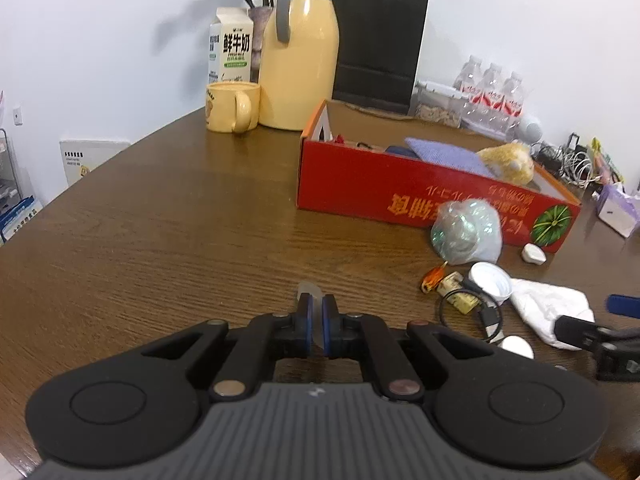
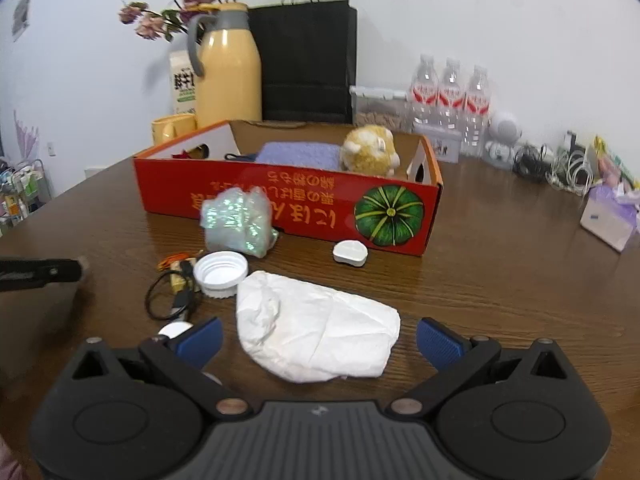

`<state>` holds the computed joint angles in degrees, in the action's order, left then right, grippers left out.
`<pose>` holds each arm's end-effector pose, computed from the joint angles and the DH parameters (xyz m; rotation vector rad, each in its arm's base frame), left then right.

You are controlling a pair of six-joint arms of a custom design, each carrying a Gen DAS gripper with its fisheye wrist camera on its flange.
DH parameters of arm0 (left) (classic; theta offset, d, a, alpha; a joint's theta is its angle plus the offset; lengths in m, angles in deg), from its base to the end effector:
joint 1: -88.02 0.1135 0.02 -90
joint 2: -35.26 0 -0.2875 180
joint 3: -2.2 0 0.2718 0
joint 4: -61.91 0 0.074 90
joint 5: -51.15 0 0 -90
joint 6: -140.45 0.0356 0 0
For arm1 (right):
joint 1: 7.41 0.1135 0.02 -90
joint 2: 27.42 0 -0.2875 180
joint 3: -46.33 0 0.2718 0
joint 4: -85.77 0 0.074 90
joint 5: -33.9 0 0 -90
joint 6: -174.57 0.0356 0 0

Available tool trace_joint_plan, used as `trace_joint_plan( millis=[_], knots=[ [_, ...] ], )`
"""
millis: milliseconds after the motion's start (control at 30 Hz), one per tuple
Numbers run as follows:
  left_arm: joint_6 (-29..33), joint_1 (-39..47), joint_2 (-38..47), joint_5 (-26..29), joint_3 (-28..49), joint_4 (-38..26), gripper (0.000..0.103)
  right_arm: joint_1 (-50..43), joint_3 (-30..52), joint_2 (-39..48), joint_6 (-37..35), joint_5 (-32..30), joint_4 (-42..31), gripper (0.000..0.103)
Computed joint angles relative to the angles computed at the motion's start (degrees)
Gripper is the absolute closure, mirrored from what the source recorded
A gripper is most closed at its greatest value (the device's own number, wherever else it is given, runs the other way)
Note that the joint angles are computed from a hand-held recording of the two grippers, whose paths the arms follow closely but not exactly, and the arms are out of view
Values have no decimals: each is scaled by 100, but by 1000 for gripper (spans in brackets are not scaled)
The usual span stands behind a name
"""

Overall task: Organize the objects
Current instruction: 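Grasp the white tissue with the right tool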

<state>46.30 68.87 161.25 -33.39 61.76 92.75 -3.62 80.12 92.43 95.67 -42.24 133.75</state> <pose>0.3641 -0.1300 0.0333 0.3418 2.1818 -0.3323 0.2672 0.0092 0.0247 0.2716 2.1990 -0.1270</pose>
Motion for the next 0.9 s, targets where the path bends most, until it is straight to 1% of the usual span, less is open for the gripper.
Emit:
trace_joint_plan(
  millis=[100,267,500,667,733,867,900],
  knots=[
    [-11,39,-70,81,-82,66,97,-102,270,24,65,-187,-401,0],
    [-12,86,-100,197,-118,89,97,-124,720,211,113,-182,-996,0],
    [22,107,-80,367,-143,160,97,-185,720,402,87,-201,-639,0],
    [20,126,-80,438,-161,207,97,-170,671,401,75,-169,-511,10],
    [28,137,-101,474,-181,226,97,-167,633,411,83,-150,-407,20],
    [37,131,-151,497,-225,272,97,-180,577,410,97,-113,-292,30],
    [35,129,-168,495,-236,277,97,-181,561,413,96,-105,-256,35]
  ],
)
